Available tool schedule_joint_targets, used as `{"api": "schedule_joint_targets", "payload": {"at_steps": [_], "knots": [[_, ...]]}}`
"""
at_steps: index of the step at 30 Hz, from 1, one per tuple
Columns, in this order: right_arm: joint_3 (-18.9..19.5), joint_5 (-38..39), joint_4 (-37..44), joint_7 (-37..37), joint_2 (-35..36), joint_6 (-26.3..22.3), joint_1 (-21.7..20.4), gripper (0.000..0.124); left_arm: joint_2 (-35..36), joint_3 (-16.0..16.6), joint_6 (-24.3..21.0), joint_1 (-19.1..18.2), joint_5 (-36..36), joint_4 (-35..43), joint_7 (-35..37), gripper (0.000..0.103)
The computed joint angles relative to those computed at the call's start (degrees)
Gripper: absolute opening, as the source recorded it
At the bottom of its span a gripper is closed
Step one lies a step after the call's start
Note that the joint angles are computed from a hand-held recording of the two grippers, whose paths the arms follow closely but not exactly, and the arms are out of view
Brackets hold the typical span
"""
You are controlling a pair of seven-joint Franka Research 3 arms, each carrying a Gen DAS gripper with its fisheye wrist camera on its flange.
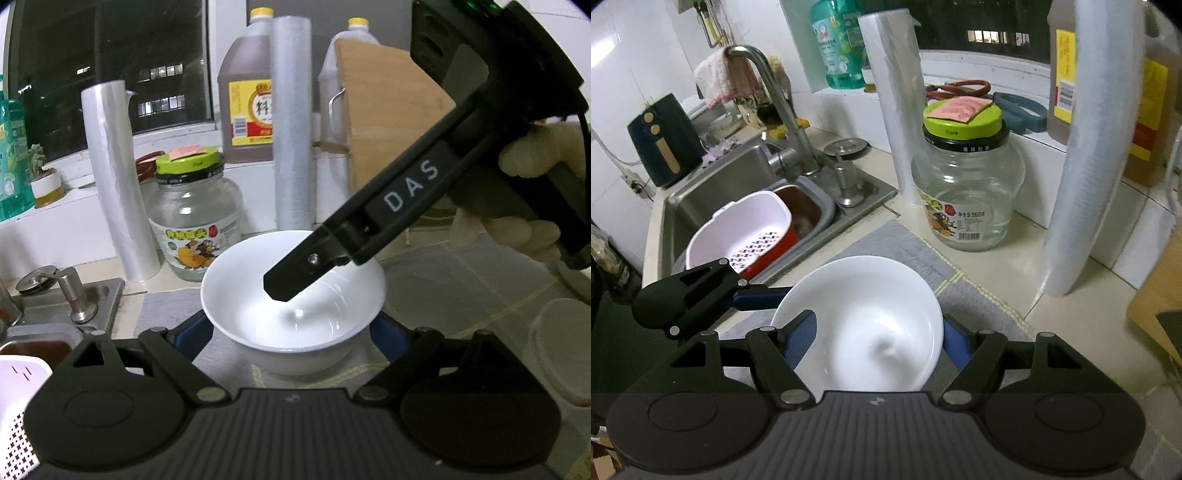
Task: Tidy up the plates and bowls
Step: 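Lift the white bowl with the right tool and carry it over the nested bowls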
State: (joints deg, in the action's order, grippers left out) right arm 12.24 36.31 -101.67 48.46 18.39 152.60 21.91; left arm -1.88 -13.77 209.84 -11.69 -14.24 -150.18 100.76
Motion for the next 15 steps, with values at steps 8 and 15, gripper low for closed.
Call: {"api": "schedule_joint_targets", "payload": {"at_steps": [8,15], "knots": [[0.2,6.1,-9.6,-5.2,-8.5,1.8,-0.4,0.078,-5.2,-4.4,-1.1,-0.3,-4.3,-3.4,0.9,0.091],[-1.7,11.6,-17.5,-10.4,-16.1,1.6,0.7,0.078,-8.3,-12.3,-2.5,0.9,-14.8,-4.6,5.7,0.091]]}}
